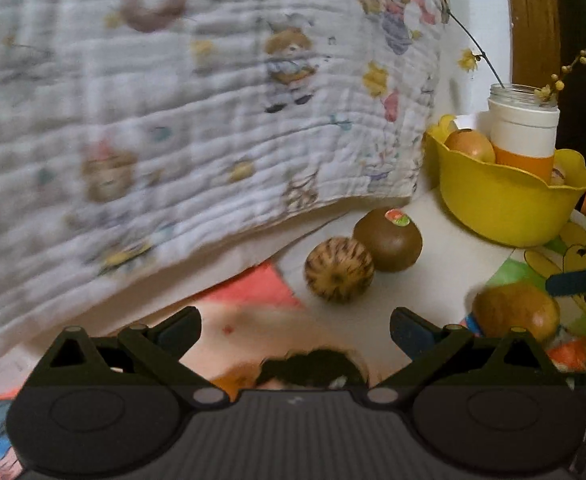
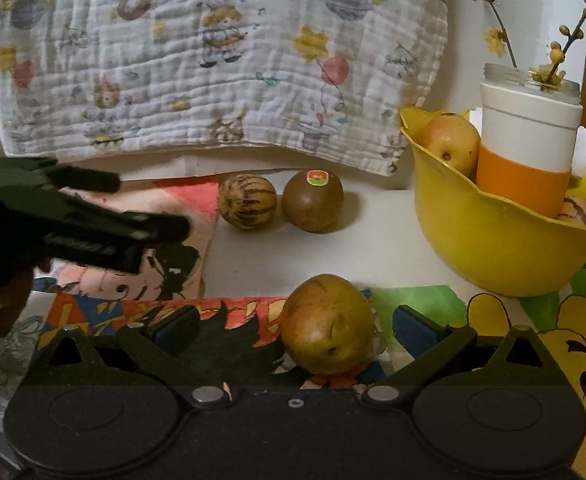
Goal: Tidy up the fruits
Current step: 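Grasp the red-yellow apple with the right gripper while the left gripper grasps a striped round fruit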
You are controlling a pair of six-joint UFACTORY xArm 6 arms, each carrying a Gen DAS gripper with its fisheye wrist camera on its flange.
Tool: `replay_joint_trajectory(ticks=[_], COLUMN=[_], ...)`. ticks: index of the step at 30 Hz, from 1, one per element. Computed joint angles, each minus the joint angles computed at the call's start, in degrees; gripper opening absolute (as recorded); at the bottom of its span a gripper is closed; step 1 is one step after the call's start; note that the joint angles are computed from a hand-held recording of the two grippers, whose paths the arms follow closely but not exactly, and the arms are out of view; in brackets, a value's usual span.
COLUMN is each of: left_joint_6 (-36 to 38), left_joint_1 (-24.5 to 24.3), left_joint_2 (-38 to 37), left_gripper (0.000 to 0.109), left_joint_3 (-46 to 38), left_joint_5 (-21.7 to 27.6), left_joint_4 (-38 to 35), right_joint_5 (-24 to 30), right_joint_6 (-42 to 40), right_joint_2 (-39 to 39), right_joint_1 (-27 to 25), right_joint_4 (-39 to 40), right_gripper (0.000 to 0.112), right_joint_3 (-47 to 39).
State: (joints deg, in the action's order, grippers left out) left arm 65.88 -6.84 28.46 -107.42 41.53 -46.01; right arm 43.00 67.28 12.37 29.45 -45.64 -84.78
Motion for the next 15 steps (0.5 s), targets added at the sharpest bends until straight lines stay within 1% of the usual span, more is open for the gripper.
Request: replay_joint_trajectory(ticks=[2,6,11,15], left_joint_6=[-1.3,-1.8,-3.0,-4.6], left_joint_1=[-0.6,-1.5,-2.3,-3.0], left_joint_2=[2.6,6.1,8.0,9.8], left_gripper=[0.102,0.102,0.102,0.097], left_joint_3=[-3.3,-8.0,-10.6,-12.8], left_joint_5=[1.1,2.3,2.4,2.4], left_joint_4=[0.5,1.0,1.5,2.6], right_joint_5=[1.8,-1.0,-2.7,-3.1], right_joint_6=[1.3,3.8,5.2,6.3], right_joint_2=[0.5,-0.5,-0.8,-0.5], right_joint_1=[0.4,-0.3,-0.9,-1.1], right_joint_4=[-2.0,-3.0,-2.9,-3.1], right_gripper=[0.095,0.094,0.088,0.084], right_joint_3=[-0.7,1.4,2.8,3.2])
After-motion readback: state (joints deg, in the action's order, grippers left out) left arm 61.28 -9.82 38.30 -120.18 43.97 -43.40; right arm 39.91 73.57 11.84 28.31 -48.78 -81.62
